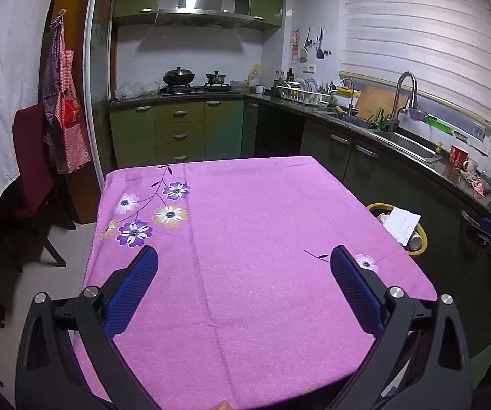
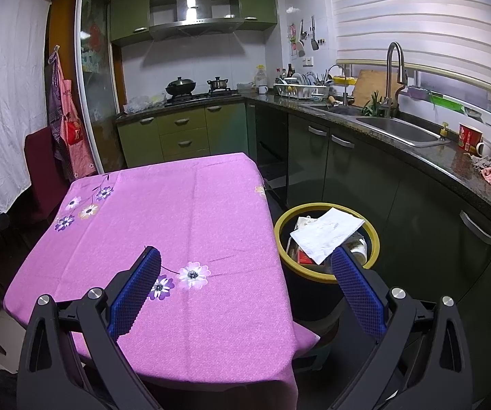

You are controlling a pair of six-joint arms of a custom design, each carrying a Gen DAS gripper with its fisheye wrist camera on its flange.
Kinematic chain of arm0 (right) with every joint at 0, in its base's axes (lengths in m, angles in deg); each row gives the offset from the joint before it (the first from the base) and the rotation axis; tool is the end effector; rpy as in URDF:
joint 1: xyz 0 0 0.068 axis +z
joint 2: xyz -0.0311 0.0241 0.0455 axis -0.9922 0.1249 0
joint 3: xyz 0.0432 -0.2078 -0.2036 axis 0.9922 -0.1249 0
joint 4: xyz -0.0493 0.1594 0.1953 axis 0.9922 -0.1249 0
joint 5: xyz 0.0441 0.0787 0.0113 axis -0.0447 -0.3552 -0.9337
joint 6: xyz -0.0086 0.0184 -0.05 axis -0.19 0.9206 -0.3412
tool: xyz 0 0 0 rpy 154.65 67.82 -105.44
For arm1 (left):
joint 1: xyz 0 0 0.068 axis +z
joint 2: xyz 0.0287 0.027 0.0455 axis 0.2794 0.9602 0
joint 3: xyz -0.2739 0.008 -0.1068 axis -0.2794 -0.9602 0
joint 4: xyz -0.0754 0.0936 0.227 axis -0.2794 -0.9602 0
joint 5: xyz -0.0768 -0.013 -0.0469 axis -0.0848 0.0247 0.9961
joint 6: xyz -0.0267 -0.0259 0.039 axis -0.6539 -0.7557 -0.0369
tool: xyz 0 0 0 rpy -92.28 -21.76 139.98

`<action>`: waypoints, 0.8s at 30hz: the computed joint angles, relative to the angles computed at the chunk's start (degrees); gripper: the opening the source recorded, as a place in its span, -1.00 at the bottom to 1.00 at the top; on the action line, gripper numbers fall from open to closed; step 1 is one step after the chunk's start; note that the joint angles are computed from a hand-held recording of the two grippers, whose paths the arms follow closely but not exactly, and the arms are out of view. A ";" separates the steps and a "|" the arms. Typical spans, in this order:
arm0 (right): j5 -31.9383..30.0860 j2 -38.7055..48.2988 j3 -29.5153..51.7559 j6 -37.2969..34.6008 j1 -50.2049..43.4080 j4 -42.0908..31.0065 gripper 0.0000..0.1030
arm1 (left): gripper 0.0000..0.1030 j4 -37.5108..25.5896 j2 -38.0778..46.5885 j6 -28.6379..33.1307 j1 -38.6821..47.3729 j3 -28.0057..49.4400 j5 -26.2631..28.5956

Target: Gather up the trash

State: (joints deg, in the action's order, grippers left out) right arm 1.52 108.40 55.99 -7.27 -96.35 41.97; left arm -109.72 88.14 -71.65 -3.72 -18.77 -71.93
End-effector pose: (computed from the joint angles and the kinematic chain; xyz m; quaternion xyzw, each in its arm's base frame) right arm 0.2259 -0.0442 0.3105 0.0032 0.8662 0.0472 0.4974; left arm 0.2305 -0.0793 0.3462 0.0622 0.8695 -0.0686 0.4851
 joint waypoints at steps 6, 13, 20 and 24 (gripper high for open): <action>0.12 0.00 0.03 -0.02 0.04 -0.04 0.91 | 0.87 -0.06 0.31 -0.14 -0.18 0.32 -0.06; -0.02 0.04 -0.41 -0.23 0.05 0.24 0.91 | 0.87 -0.28 0.56 -0.47 -1.14 0.50 -0.75; 0.03 0.11 -0.72 -0.19 0.17 0.57 0.91 | 0.87 -0.33 0.49 -0.51 -1.24 0.42 -0.85; 0.42 0.17 -1.07 -0.18 0.61 0.74 0.91 | 0.87 -0.48 0.50 -0.63 -1.34 0.43 -0.77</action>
State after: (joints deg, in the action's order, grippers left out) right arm 1.94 108.57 54.92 -7.44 -95.74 42.71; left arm -110.21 88.64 -72.28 -5.06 -18.33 -72.70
